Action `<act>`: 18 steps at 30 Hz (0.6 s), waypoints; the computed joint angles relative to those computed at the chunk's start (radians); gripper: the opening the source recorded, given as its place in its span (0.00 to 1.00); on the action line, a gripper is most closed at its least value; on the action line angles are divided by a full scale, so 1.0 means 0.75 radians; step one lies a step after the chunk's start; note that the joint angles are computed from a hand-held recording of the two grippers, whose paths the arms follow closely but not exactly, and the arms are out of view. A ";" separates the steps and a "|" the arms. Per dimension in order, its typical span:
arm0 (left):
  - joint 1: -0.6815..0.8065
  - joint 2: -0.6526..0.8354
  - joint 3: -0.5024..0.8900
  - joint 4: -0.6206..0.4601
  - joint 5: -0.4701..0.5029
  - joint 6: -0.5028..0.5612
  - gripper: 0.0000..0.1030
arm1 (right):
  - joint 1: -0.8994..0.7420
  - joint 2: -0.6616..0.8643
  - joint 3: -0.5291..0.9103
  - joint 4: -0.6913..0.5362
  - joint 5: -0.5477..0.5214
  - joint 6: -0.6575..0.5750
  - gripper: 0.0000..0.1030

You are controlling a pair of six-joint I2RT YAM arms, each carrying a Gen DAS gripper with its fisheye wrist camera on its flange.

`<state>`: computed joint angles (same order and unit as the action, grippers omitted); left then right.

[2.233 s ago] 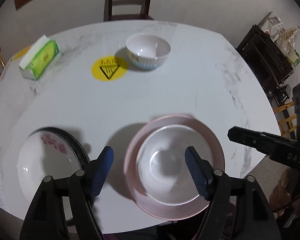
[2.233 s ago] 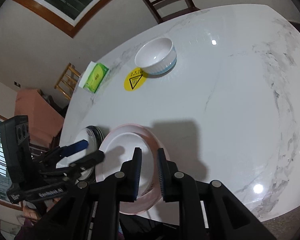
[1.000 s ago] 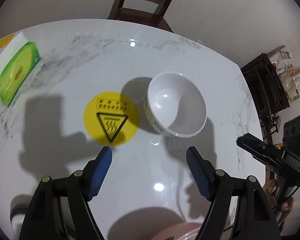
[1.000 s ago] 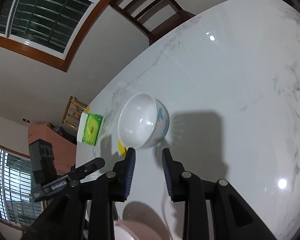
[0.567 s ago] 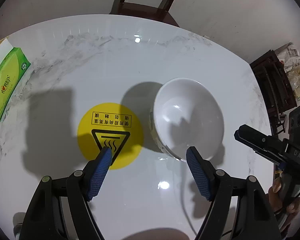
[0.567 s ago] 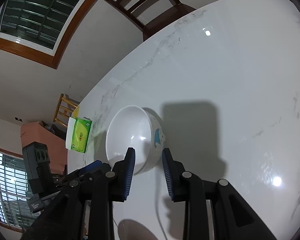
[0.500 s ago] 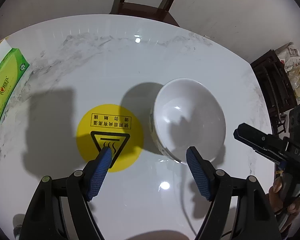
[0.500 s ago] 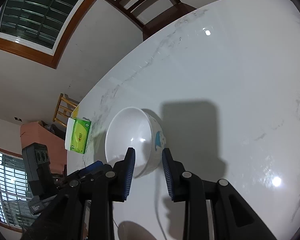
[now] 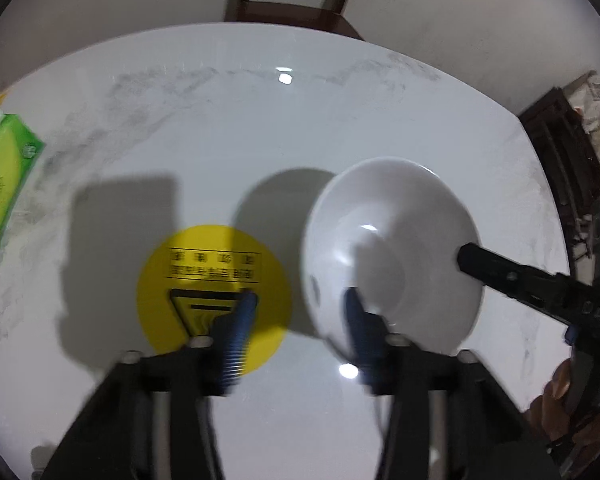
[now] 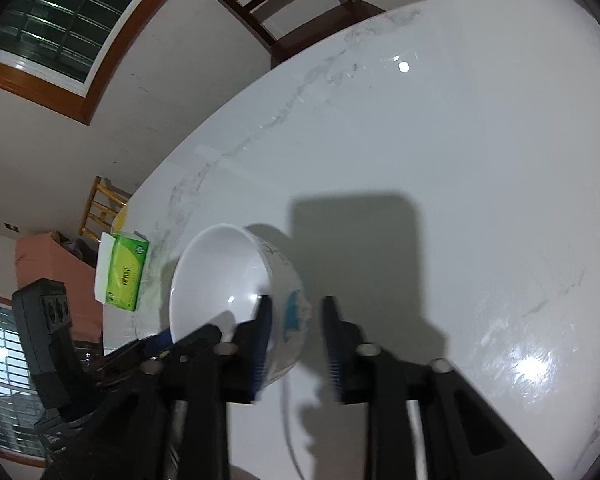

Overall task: Organize plates and bowls
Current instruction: 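Grasp the 'Dog' bowl rim with the right tool and lift it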

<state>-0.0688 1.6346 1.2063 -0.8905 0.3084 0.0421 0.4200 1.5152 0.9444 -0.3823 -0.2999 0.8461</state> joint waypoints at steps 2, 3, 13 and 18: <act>-0.056 -0.022 0.005 -0.004 -0.102 -0.049 0.13 | 0.041 0.000 0.034 -0.056 0.044 -0.022 0.13; -0.071 -0.039 -0.003 -0.009 -0.135 -0.054 0.12 | 0.056 -0.014 0.038 -0.074 0.066 -0.023 0.13; -0.032 -0.417 0.045 -0.425 -0.040 -0.009 0.14 | 0.258 -0.491 -0.020 -0.344 0.147 0.160 0.13; -0.003 -0.645 0.066 -0.674 -0.004 0.033 0.14 | 0.612 -0.667 0.071 -0.580 0.390 0.351 0.13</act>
<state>-0.0713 1.1506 1.2559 -1.3960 0.3055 0.0665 0.8788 1.0147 0.9979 -0.8175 -0.0076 1.1090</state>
